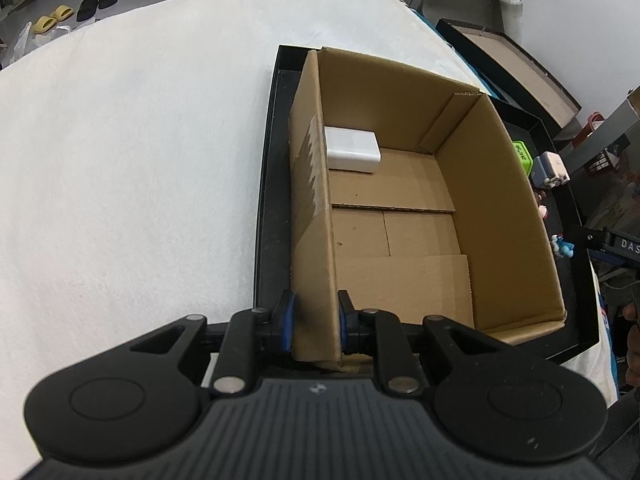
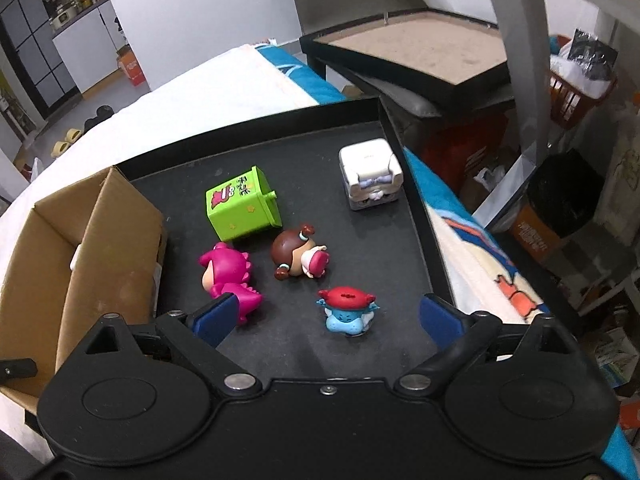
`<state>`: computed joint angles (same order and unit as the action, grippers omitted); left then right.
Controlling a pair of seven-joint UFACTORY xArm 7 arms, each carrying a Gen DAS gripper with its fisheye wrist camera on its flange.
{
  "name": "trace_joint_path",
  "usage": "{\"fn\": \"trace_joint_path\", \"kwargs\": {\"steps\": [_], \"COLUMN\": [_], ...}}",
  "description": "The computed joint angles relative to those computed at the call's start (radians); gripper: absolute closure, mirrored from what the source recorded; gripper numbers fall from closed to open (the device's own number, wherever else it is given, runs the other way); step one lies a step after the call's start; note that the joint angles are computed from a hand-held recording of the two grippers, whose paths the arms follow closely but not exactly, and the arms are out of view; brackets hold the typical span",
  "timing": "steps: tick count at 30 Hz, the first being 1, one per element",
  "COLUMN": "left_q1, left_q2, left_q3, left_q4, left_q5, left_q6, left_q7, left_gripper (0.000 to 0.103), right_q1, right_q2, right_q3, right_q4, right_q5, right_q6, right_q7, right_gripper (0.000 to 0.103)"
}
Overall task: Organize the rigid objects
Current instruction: 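Move the right gripper back over the tray toward the red-hat figure, then close the right gripper on the red-hat blue figure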
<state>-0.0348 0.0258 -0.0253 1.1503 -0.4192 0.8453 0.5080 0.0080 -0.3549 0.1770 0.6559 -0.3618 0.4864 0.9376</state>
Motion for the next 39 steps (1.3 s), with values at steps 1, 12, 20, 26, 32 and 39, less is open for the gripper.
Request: {"fn": "trace_joint_path", "kwargs": {"steps": [1,12,20,26,32,39], "left_q1": [0.0,-0.004,-0.004,-0.002,0.001,0.003], "left_q2": [0.0,0.007,0.003,0.004,-0.02,-0.044], "left_q3": [0.0,-0.004,-0.004,-0.002,0.002,0.014], "left_q4": [0.0,0.005,0.002,0.008,-0.01,-0.028], "left_q5": [0.002,0.019,0.022,0.018,-0.001,-0.044], "left_q6": [0.0,-0.006,-0.009,-0.003,-0.014,-0.019], "left_q7": [-0.001,-0.017,-0.013,-0.014,0.008,0.046], "left_gripper": [0.085,0.085,0.085,0.085,0.085,0.085], "right_q1": [0.001,0.002,0.021,0.018,0.015,0.048], "right_q2": [0.007,0.083,0.075,0.055,0.036,-0.006], "right_q3": [-0.005,-0.033,-0.054,-0.044,-0.03,-0.061], "right_q4": [-0.001,0.015,0.009,0.008,0.01,-0.007], "right_q5": [0.007,0.027,0.064,0.066,0.043,0.149], "right_q6": [-0.006,-0.009,0.006,0.032,0.065,0.058], "right_q7": [-0.002,0.003,-0.011,-0.012,-0.011,-0.06], "right_gripper": [0.013,0.033,0.064,0.064,0.064,0.065]}}
